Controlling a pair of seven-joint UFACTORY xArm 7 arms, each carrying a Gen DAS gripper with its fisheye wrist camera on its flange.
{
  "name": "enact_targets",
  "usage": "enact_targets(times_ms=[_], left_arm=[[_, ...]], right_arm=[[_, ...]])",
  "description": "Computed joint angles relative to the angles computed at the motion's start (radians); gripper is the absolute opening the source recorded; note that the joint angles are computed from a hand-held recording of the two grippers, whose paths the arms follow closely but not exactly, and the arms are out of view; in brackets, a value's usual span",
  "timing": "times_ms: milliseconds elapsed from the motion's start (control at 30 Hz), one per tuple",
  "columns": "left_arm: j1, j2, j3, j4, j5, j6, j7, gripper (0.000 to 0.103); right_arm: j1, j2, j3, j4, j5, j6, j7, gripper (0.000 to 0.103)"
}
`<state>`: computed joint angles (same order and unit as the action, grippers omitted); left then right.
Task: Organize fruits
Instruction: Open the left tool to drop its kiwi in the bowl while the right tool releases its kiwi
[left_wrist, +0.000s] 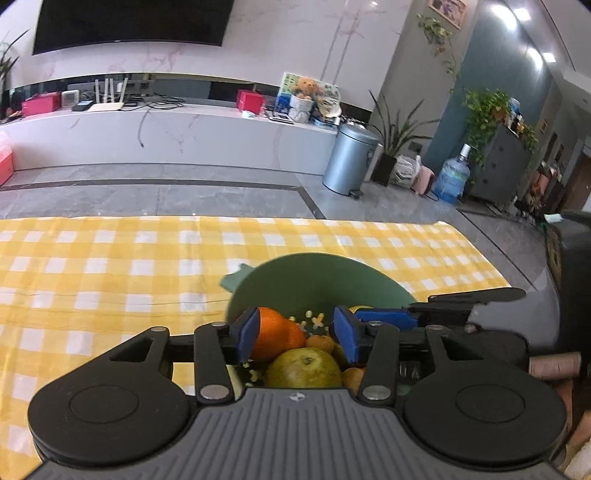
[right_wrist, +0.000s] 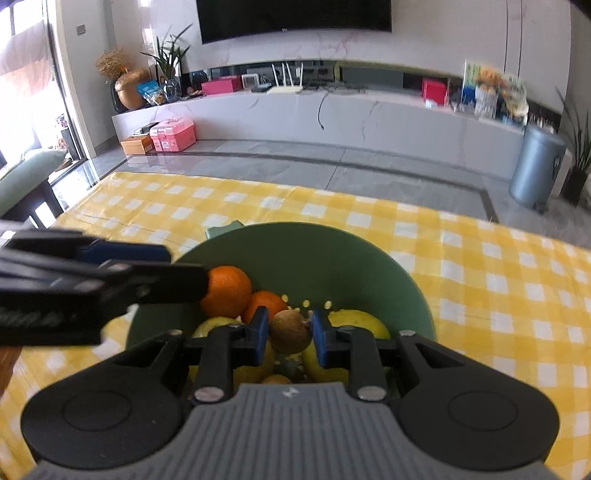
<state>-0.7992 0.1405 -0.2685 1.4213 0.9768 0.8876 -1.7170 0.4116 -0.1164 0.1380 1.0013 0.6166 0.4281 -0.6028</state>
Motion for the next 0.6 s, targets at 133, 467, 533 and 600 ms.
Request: enact_targets(times_ms=[133,467,533,600], left_arm=[[0.001,-0.027,-0.010,-0.030,-0.032,0.057,-0.011,0.055],[0.013,-0.052,-0.037,-0.064,-0.050,0.121,0.009,0.055],[0.014,-0.053,-0.041,-0.065,-0.052,0.127,0.012,0.055],[0.016,-0.058,-0.043,-0.071,-0.061,0.125,0.015,0.055]], right_arm=[[-0.014,0.054,0.011,0.067,-0.036,0.044,0.099,0.022],[-0.037,0.162,0.047,0.173,-0.244,0.085,0.365,0.022],[-0.036,0.168,0.052,0.176,-0.282,0.081,0.394,0.022],[-0.037,0.169,0.054,0.175,-0.296,0.078,0.415,0.022]])
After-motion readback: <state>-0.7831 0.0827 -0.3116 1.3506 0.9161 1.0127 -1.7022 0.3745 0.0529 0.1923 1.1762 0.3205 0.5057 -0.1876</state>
